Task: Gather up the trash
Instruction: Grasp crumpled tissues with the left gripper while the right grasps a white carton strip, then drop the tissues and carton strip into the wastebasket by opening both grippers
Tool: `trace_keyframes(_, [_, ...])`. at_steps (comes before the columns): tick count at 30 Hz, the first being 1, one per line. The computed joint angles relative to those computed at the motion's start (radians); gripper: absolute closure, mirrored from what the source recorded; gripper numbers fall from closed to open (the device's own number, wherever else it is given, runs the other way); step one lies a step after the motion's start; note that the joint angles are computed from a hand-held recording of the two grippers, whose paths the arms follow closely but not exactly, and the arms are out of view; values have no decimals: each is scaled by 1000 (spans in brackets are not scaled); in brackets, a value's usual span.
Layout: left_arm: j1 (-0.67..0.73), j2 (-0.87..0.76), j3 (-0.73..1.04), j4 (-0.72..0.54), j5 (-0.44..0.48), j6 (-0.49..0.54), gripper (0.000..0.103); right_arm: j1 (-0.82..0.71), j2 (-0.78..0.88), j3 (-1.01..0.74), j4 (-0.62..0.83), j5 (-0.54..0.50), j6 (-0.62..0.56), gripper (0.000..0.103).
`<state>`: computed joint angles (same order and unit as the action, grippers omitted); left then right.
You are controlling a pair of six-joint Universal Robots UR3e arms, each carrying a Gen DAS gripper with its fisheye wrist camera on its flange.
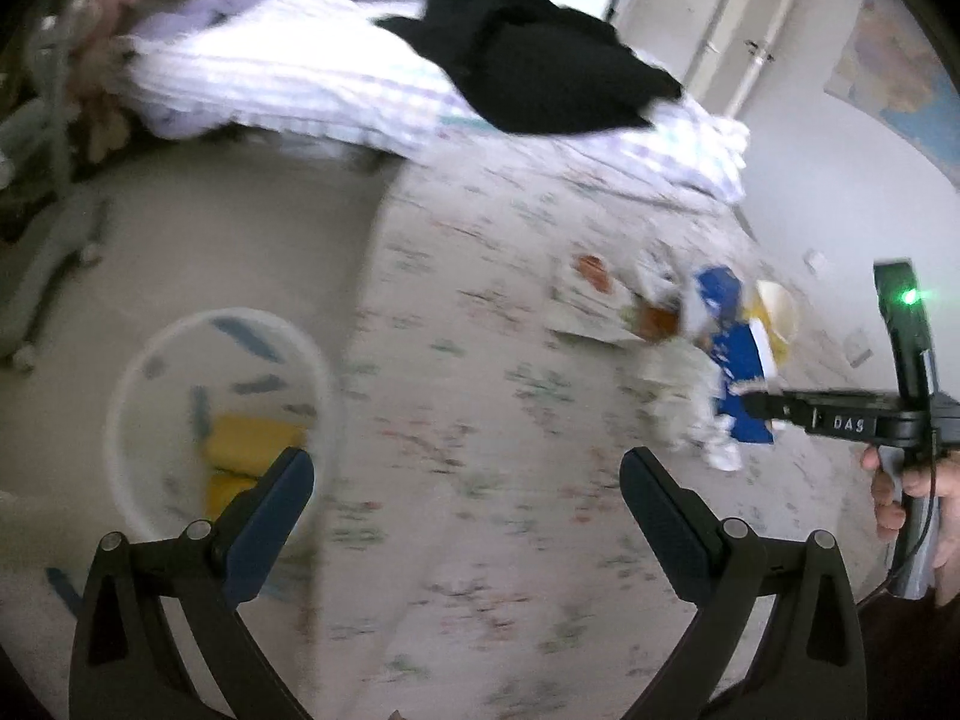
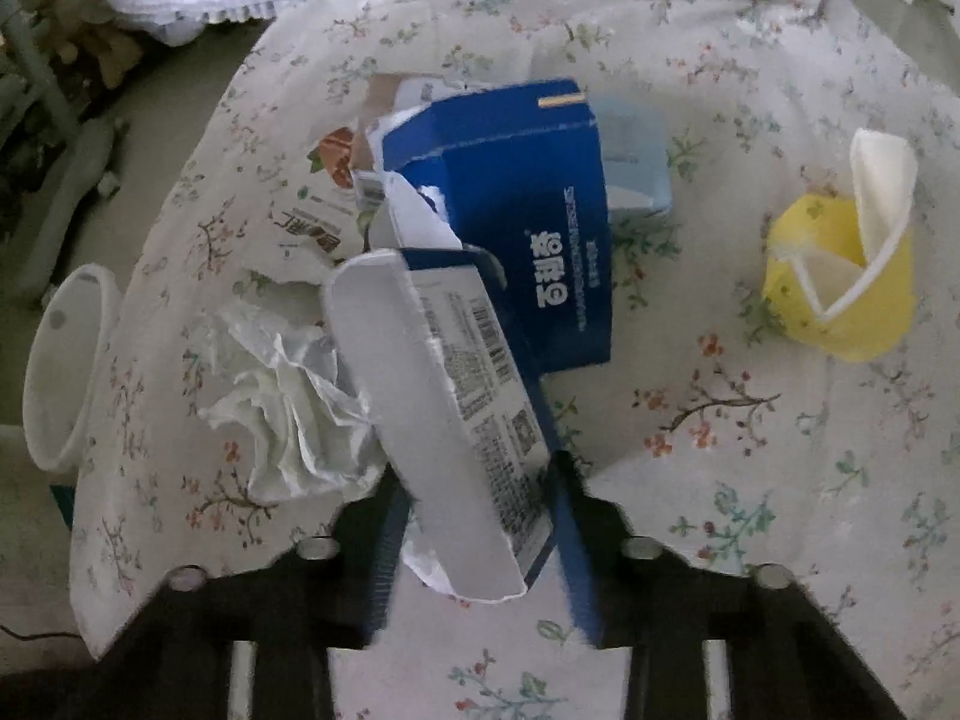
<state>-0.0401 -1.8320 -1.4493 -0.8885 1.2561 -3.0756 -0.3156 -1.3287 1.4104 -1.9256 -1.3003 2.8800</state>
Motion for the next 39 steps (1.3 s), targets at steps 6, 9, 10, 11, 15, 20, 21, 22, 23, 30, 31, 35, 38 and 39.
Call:
trace_keyframes(6, [-141, -189, 243, -98, 30, -46, 0, -77, -120, 86, -21, 60, -38, 79])
trace_keyframes(9, [-193, -290, 377, -128, 30, -86, 0, -129, -168, 116, -22, 95, -49, 79])
trace_keyframes(10, [-202, -312, 405, -134, 26, -94, 0, -146, -180, 124, -24, 104, -51, 79])
trace_keyframes(11, [-215, -347, 449, -143, 17, -106, 1, -172, -194, 136, -25, 118, -54, 79])
trace_keyframes(15, [-248, -450, 593, -203, -12, -133, 4, -233, -206, 141, -9, 148, -52, 79])
trace_keyframes(20, [-270, -557, 726, -251, -40, -164, 16, -284, -208, 138, 10, 168, -55, 79])
trace_keyframes(21, [-272, -561, 725, -245, -38, -168, 23, -292, -209, 136, 17, 174, -57, 79])
trace_keyframes(22, [-272, -572, 734, -245, -40, -171, 30, -297, -207, 131, 23, 178, -56, 79])
trace_keyframes(23, [-270, -583, 744, -246, -47, -174, 33, -301, -207, 129, 25, 182, -55, 79])
trace_keyframes(30, [-241, -548, 690, -224, -142, -131, 62, -274, -190, 101, 21, 190, -32, 79])
trace_keyframes(31, [-237, -534, 674, -222, -145, -121, 63, -268, -188, 98, 17, 189, -29, 79])
trace_keyframes(35, [-193, -434, 546, -174, -174, -112, 63, -233, -181, 79, 7, 198, -9, 79])
trace_keyframes(38, [-148, -350, 437, -132, -178, -106, 63, -195, -171, 61, -8, 202, 15, 79])
trace_keyframes(39, [-135, -328, 406, -121, -181, -104, 63, -179, -167, 55, -15, 201, 25, 79])
